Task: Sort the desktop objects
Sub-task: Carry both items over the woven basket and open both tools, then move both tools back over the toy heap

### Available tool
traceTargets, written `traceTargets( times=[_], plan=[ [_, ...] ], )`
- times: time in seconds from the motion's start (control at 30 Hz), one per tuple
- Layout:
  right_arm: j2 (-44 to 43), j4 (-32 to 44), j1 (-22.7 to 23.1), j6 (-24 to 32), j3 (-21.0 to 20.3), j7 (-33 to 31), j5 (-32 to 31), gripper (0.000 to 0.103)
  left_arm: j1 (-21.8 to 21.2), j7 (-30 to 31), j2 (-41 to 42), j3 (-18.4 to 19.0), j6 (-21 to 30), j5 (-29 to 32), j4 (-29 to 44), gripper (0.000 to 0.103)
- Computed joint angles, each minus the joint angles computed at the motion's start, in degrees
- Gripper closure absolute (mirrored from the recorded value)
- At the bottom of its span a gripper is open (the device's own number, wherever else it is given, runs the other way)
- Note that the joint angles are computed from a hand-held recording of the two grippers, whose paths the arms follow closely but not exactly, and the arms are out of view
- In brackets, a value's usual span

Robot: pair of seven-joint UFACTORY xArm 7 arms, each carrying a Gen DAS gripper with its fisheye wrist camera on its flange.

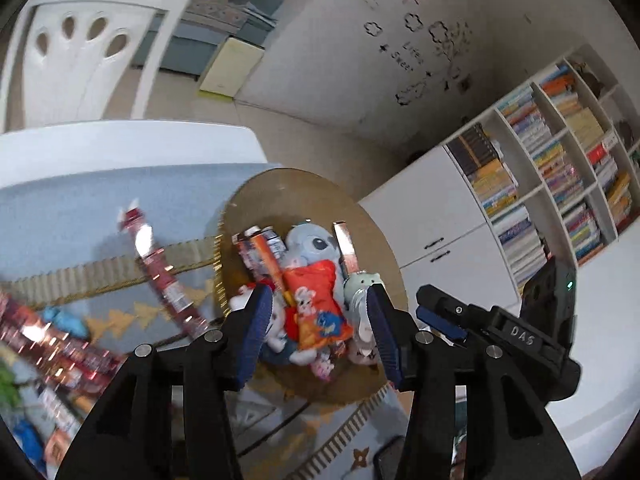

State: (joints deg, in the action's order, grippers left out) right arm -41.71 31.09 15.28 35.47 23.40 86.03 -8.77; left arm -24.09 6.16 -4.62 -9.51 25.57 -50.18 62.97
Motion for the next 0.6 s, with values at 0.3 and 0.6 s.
traceTargets(
  times=[0.3, 0.6],
  plan=[
    [1.43, -0.02, 4.45, -1.33, 2.27, 2.54, 3.18, 0.043, 0.35, -11.45, -17.24, 2.21, 0.03, 6.06, -15.85, 0.056],
    [17.11, 3.79, 13.38, -9.56, 5.04, 4.31, 5.8, 0.043, 6.45, -35.28, -49.87, 1.41, 10.62, 18.73, -40.2, 0.047]
  ],
)
